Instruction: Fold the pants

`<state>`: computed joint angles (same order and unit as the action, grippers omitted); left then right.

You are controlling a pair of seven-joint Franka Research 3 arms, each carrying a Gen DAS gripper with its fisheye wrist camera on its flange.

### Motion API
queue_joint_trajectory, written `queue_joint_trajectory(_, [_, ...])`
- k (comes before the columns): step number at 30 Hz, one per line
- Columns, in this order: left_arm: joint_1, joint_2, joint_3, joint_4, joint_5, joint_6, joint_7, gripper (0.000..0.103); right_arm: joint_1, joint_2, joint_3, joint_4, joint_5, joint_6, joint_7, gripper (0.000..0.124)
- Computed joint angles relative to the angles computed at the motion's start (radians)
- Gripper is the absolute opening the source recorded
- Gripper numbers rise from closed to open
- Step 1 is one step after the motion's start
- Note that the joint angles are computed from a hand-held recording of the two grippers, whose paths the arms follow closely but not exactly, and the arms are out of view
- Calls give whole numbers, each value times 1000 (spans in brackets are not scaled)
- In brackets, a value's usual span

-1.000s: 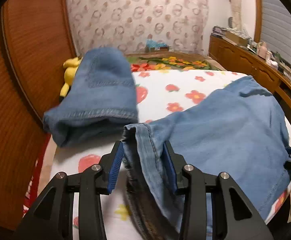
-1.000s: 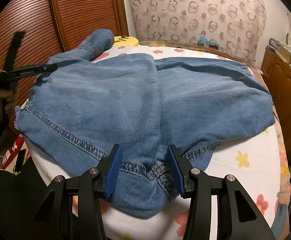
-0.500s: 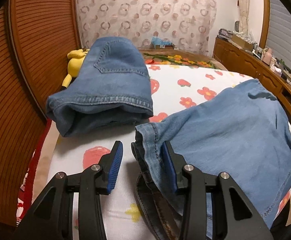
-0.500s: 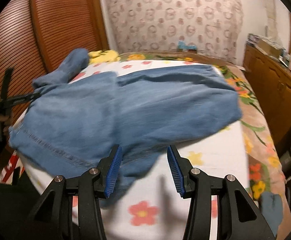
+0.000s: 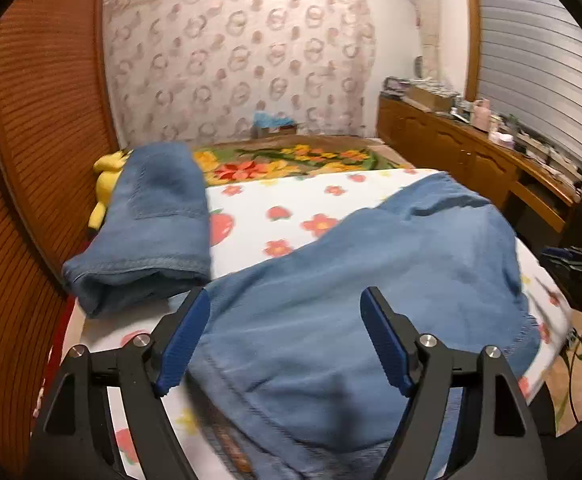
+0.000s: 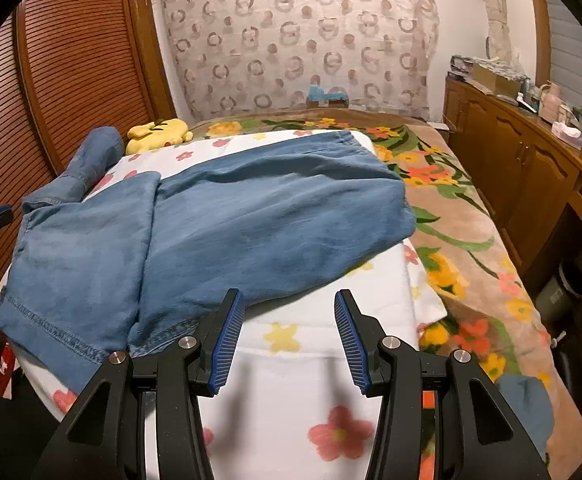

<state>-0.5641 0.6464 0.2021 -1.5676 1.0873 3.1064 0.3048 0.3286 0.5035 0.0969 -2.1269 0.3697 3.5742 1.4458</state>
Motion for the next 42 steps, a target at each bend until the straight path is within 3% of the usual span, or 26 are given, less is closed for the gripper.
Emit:
queue_joint_trajectory(14, [-8,23,-69,22,-117,28,170,79,88,65,-105,140,157,-74,-42,56])
queue_joint_trajectory(22, [-15,44,-93,24,-238,31,297,79,199,125,-250,258,245,-211,-24,56])
queue_joint_trajectory(29, [-25,46,-84,5,-326,33,360,79,192,160,-285,334,179,-346,87,56])
queue_joint_trajectory(34, [-33,47,-73,-3,-368,40,386,79,173,167,-284,361,106,-388,132,56])
queue_joint_trajectory(36, [-37,48,-68,-6,-382,43,394,79,150,165,-267,367,80,-393,144,49])
queue_joint_trajectory(38, [-41,48,-63,-9,-393,47,402,79,166,171,-291,371,51,-392,172,37])
queue_joint_trajectory(40, [-47,48,-58,-11,-403,48,409,79,221,188,-362,378,24,-394,221,29])
queue_joint_trajectory(42, [-49,48,-55,-12,-412,48,416,79,240,190,-389,364,0,-372,250,20])
